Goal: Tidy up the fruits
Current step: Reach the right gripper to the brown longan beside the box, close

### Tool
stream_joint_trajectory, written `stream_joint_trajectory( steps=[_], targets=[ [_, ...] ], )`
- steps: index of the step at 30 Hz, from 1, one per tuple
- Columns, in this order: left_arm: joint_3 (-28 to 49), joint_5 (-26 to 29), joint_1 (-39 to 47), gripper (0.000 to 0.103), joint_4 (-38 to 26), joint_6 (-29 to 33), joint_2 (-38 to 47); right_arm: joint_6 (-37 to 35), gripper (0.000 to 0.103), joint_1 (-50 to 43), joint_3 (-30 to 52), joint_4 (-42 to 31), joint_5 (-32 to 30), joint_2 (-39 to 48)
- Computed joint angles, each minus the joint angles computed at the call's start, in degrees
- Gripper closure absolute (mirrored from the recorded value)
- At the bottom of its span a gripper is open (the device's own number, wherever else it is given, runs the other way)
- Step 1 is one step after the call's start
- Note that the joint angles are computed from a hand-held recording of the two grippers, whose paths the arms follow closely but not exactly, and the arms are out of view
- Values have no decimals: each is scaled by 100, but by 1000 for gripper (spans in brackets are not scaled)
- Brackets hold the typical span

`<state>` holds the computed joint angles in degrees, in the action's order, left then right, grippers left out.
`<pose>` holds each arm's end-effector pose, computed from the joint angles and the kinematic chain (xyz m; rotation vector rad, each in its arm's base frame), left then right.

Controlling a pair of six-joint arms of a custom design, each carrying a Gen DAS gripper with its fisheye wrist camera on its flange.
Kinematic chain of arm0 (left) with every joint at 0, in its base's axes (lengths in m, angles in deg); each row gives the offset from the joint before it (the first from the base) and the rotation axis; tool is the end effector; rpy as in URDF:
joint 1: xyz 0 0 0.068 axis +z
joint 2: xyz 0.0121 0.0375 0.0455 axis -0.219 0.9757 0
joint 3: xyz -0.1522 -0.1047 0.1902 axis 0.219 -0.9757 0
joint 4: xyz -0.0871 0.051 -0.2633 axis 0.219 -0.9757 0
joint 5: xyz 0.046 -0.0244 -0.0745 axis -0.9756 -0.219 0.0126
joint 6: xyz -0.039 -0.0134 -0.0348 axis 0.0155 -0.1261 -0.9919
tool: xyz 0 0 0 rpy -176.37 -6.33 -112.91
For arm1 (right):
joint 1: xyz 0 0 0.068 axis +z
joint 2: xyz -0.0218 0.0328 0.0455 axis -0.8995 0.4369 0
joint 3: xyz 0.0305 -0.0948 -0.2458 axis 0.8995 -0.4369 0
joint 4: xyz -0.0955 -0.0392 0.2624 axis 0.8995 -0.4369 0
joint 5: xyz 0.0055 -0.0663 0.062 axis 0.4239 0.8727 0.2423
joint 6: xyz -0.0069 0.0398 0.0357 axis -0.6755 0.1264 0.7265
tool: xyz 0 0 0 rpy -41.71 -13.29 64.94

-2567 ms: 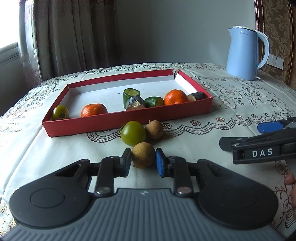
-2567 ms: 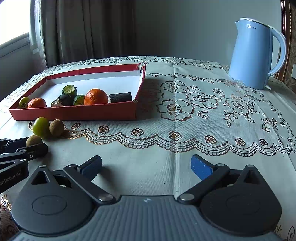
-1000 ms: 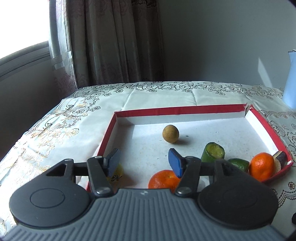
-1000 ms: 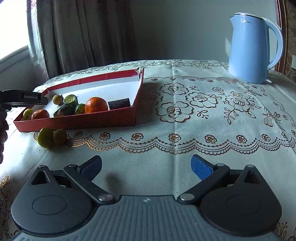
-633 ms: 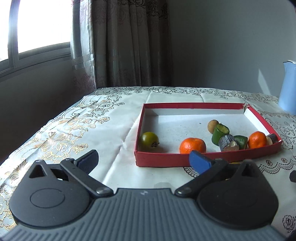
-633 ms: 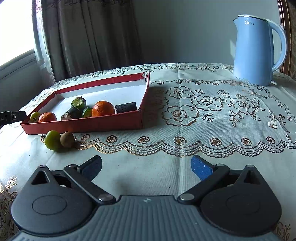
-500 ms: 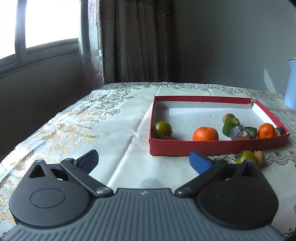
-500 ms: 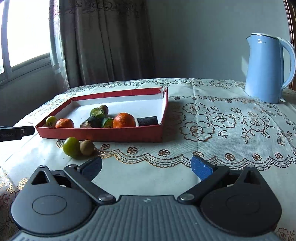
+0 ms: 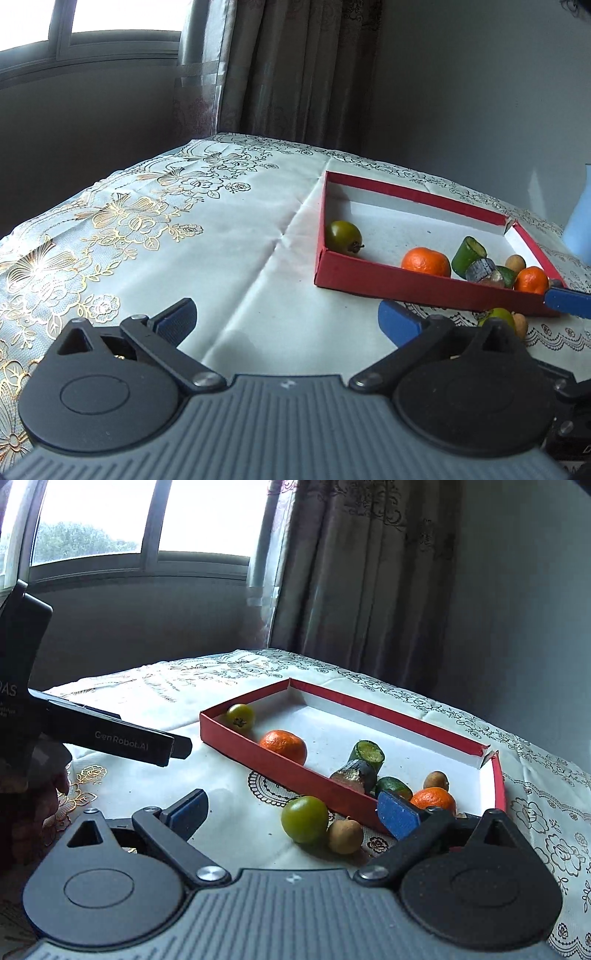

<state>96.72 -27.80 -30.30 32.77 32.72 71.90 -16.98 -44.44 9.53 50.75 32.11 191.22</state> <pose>0.2715 -0.0732 0.0068 -0.2830 2.0891 -0.0263 0.2853 0.1080 0.0267 -0.7196 1.9090 0.2086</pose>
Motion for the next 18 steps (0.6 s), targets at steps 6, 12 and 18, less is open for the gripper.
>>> stream_joint_trajectory(
  steps=[6,12,18],
  targets=[
    [-72,323,169,0,241,-104,38,297,44,33,139,-158,250,101],
    [-101,558,303,0,305,-214,47,846,44,-333,-19,46,324,17],
    [-87,566,312,0,295,-219,65,1005,46,-328,406,-764,823,90]
  ],
)
